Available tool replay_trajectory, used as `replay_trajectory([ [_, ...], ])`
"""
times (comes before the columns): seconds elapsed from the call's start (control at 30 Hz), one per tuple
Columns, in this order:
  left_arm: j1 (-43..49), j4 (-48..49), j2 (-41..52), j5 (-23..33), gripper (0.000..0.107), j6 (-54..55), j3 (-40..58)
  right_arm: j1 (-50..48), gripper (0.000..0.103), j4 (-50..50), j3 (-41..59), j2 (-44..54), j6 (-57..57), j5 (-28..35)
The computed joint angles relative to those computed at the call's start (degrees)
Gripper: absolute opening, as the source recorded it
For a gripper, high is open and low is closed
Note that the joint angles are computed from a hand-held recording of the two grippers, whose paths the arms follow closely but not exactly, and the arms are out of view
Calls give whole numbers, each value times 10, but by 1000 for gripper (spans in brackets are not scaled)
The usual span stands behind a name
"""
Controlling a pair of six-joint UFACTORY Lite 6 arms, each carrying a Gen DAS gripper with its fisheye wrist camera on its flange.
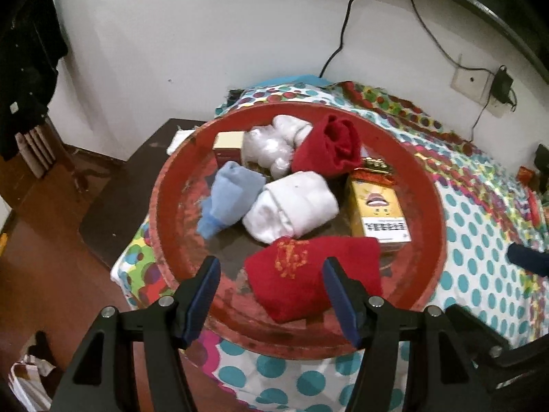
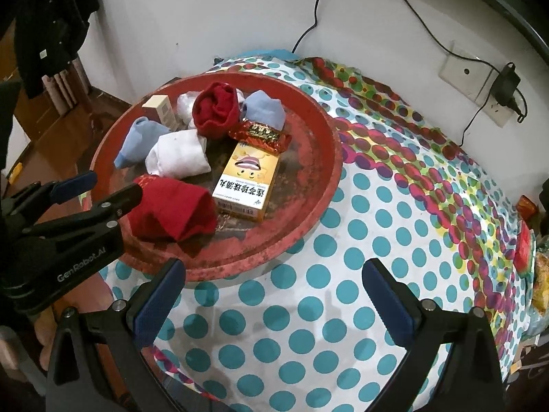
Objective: Organize objects
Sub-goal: 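Withdraw both grippers up from the red tray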
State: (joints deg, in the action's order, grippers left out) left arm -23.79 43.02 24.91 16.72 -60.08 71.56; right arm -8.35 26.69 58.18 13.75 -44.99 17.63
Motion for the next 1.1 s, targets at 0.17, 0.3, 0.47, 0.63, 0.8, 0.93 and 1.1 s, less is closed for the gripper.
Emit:
replay_trajectory([
  [0.17,-1,-2,-4,-5,64,2,-3,10,102,0,-9,-3,0,3],
  [0.3,-1,6,-6,-11,64,-6,-6,21,102,-11,-15,-3,12,2],
  [0.47,-7,11,-3,-5,64,-7,-5,32,102,-29,-20,-3,28,0],
  [0.63,-5,-4,-2,-4,64,5,-4,38,102,-37,-20,-4,40,-1],
  [0.8,-1,-39,-4,-10,64,39,-5,40,102,-40,-17,-2,45,3],
  [0.93,-4,-29,-4,-9,64,28,-5,40,102,-42,-14,2,48,4],
  [1.1,-3,-36,-11,-2,64,29,-6,34,102,-44,-9,11,52,1],
])
